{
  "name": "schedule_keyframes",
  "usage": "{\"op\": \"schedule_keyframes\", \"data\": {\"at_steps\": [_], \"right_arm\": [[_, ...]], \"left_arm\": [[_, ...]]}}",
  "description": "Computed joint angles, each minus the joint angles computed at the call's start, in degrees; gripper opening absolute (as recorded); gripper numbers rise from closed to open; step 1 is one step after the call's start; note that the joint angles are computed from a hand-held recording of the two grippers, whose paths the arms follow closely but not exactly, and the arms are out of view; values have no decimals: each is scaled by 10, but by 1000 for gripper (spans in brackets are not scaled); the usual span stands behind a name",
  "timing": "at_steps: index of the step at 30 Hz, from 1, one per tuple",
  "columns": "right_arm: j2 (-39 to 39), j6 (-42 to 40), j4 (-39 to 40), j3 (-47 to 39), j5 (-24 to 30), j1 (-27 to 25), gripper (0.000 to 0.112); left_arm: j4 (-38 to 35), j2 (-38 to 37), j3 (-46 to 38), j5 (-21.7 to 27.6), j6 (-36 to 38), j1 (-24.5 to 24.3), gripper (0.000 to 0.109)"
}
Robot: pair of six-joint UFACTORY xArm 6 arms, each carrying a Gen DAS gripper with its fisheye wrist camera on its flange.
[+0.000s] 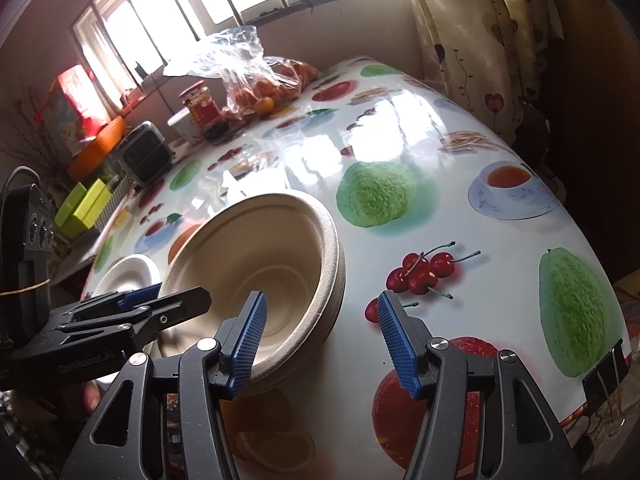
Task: Organize plates and bowls
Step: 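Close both tools on the rim of the beige bowl stack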
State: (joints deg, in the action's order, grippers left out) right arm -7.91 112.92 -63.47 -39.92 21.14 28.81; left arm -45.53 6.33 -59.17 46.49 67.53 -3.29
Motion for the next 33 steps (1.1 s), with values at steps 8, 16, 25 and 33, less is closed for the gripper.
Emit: {"op": "schedule_keyframes", "data": {"at_steps": [8, 16, 25, 33], "right_arm": [[3, 3, -2, -1, -2, 0, 54], [10, 12, -9, -5, -9, 0, 49], [10, 10, -5, -6, -9, 0, 47], [10, 7, -4, -5, -11, -2, 37]], "left_arm": [[5, -1, 2, -4, -1, -4, 50], [5, -2, 4, -4, 7, -7, 44], [6, -2, 5, -3, 11, -10, 34], [5, -3, 5, -4, 12, -11, 28]]}}
